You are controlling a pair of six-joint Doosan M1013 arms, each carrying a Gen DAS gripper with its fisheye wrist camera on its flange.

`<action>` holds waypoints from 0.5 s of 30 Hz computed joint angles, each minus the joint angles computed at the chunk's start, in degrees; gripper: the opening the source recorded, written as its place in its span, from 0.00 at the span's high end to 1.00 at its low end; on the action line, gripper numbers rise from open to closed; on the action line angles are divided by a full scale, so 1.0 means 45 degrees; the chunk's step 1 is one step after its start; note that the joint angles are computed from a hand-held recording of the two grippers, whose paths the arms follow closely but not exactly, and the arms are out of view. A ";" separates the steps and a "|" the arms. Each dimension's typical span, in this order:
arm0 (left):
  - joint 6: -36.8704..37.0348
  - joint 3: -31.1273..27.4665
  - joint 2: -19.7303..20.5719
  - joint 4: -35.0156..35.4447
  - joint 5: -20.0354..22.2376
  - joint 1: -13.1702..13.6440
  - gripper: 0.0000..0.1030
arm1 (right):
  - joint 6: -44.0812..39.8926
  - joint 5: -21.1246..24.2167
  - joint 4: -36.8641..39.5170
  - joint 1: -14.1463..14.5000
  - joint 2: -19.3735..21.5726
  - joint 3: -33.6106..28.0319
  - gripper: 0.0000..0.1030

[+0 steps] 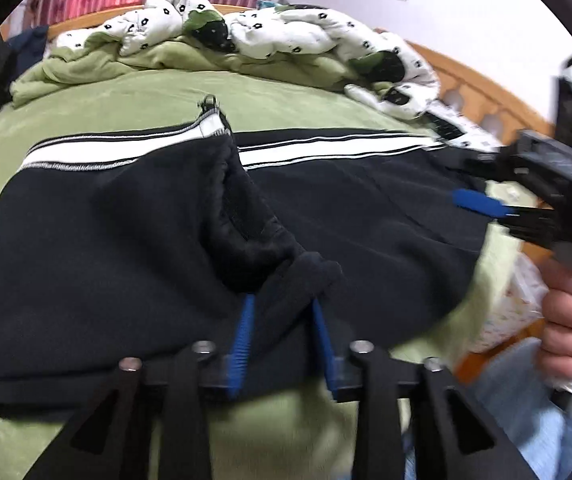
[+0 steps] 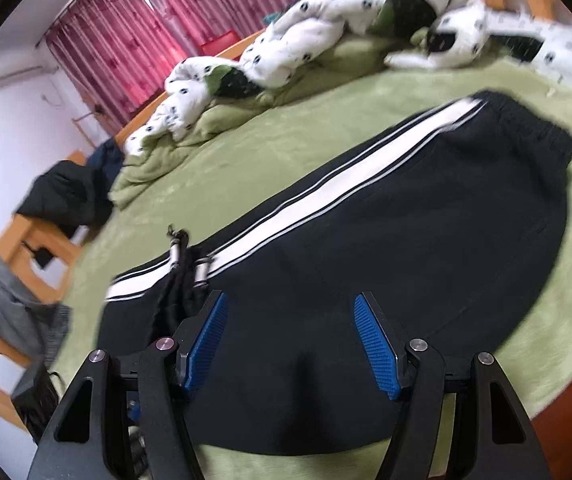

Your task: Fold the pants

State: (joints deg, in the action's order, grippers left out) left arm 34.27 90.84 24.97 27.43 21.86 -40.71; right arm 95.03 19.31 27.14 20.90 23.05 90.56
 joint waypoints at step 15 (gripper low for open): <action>-0.6302 0.3270 -0.2380 0.4935 0.3459 0.0290 0.38 | -0.5057 0.1458 -0.0365 0.1884 0.1371 -0.2010 0.40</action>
State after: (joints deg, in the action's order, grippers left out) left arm 5.91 105.56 14.26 49.64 37.43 -39.40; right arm 72.28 25.87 25.50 29.38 29.22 81.52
